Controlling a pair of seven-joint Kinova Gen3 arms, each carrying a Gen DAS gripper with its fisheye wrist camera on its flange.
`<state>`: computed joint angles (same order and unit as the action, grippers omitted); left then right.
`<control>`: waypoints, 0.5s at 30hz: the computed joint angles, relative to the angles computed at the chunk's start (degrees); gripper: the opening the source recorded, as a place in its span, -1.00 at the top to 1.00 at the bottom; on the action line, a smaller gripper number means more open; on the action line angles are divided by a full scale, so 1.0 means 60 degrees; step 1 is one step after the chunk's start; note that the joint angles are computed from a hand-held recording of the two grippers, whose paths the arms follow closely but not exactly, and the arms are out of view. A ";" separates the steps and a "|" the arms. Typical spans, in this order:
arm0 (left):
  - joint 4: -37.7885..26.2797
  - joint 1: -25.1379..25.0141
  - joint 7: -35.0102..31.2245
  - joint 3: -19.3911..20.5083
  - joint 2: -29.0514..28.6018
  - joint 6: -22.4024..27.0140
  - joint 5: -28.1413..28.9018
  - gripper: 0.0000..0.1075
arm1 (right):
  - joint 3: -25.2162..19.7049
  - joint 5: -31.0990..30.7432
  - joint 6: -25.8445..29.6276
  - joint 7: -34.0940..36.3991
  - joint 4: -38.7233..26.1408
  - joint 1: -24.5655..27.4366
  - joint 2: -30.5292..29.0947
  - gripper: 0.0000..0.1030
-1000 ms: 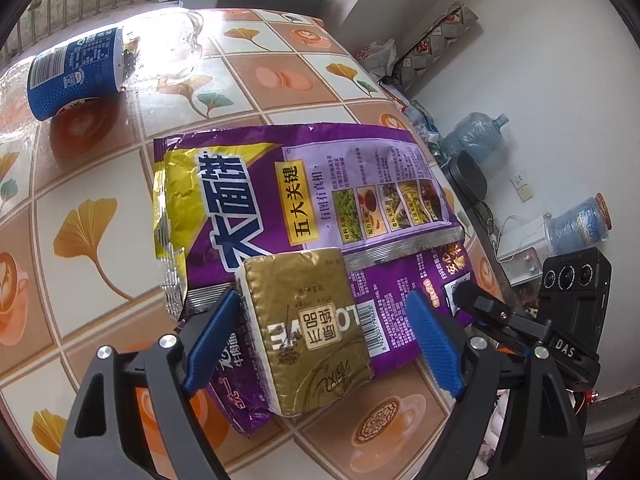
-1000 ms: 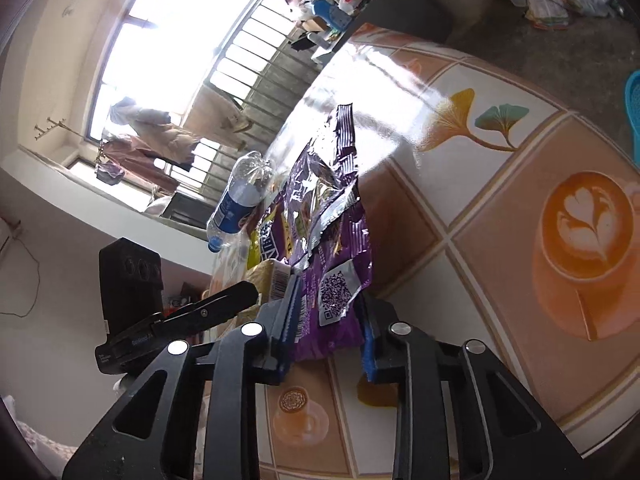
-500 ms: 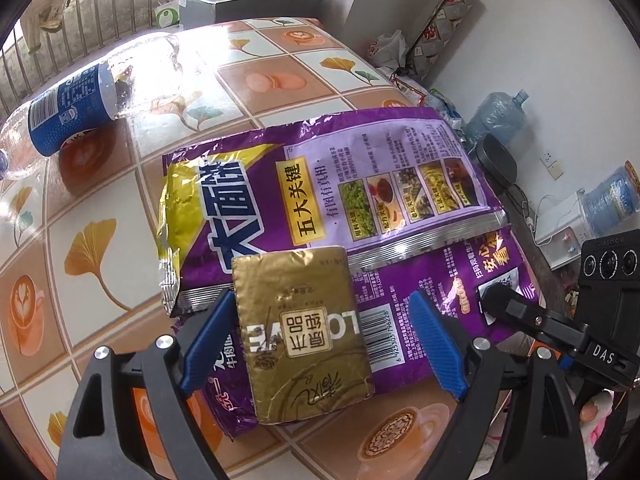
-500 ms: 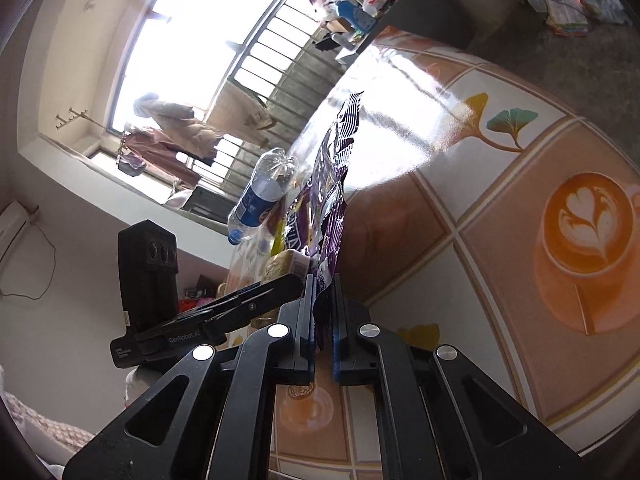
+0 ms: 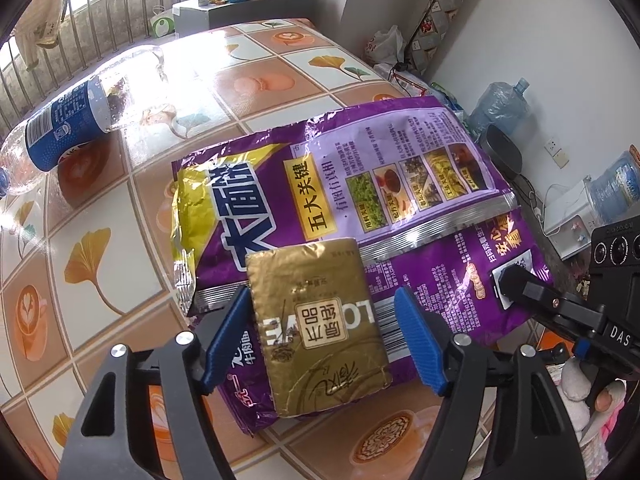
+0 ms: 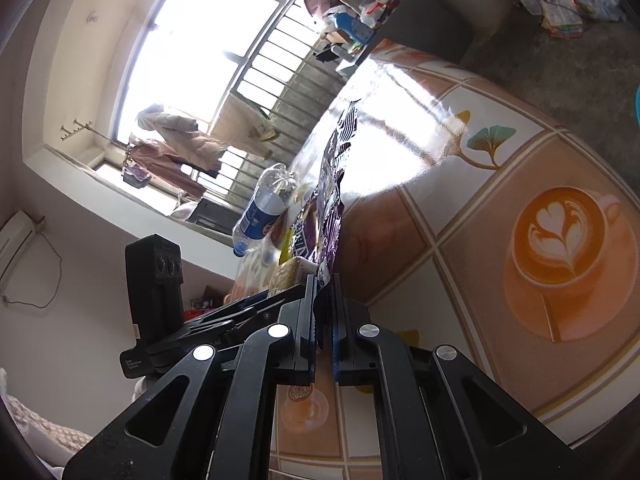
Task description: Collect trash
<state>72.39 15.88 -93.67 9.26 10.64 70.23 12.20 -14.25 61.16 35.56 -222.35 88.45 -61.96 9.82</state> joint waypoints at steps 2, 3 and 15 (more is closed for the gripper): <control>0.0004 -0.0007 -0.0014 -0.0004 -0.0011 0.0003 0.0003 -0.25 | 0.0003 0.0042 0.0052 -0.0059 0.0002 -0.0025 -0.0009 0.92; -0.0003 -0.0001 -0.0014 -0.0001 -0.0007 0.0004 -0.0004 -0.23 | -0.0001 0.0064 0.0074 -0.0093 0.0006 -0.0035 -0.0012 0.92; 0.0025 -0.0111 -0.0183 -0.0036 -0.0051 -0.0022 0.0071 -0.12 | 0.0070 0.0010 0.0119 -0.0078 -0.0149 -0.0067 0.0102 0.92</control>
